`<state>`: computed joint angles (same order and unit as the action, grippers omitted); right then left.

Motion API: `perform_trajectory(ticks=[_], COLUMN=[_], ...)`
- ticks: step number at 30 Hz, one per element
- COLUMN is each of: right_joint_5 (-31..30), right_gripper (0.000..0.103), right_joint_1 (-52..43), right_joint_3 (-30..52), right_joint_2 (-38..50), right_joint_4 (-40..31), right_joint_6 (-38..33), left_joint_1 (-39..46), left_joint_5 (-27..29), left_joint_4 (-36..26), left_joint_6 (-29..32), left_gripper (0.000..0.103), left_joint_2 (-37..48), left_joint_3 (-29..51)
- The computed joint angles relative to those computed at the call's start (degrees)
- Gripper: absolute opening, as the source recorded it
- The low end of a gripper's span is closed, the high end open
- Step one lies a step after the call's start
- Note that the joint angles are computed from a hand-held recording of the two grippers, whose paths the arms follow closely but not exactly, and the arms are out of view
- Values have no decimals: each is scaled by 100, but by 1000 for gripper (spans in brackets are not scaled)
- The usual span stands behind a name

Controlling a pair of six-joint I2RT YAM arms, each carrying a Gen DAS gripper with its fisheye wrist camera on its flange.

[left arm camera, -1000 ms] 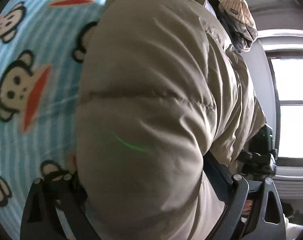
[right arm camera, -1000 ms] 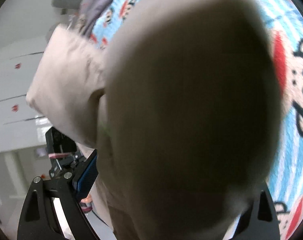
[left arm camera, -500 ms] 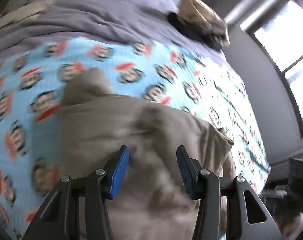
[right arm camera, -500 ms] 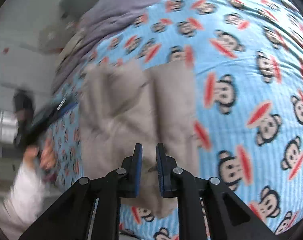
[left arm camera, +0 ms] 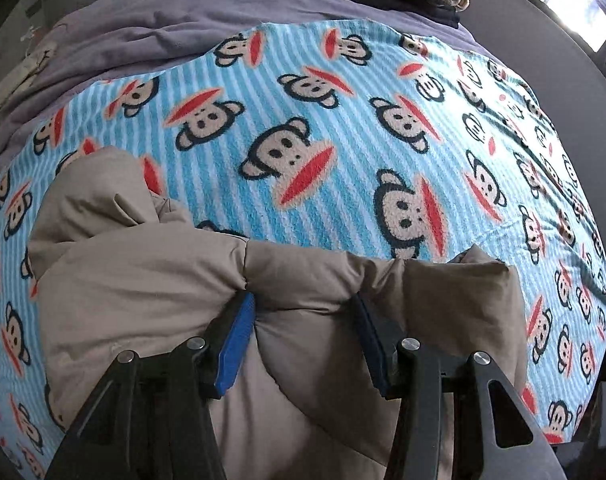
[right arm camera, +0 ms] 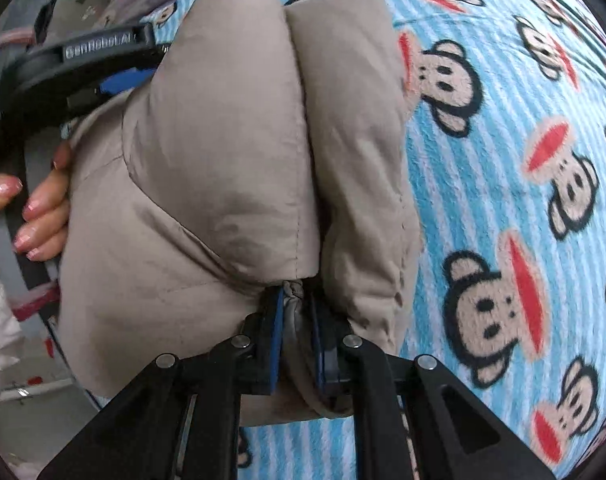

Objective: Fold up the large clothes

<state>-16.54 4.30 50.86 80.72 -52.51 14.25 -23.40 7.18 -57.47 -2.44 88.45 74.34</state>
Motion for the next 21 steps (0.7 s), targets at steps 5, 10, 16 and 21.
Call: perform_trajectory(ticks=[5, 10, 16, 21], right_joint_5=[113, 216, 369, 497], right_gripper=[13, 13, 13, 14], right_joint_1=[216, 565, 875, 992], right_joint_3=[128, 227, -37, -244], right_joint_2=[280, 556, 355, 36], right_joint_4=[85, 324, 556, 517], right_joint_6=[157, 458, 818, 911], left_joint_1=[178, 577, 1685, 3095], left_joint_5=[150, 199, 384, 428], left_joint_4=[-466, -1196, -2311, -2912], left_joint_6=[109, 485, 1205, 2031], left_gripper=[52, 52, 52, 74], left_joint_2=[-281, -1097, -2562, -3548], left_joint_3=[199, 226, -310, -1350])
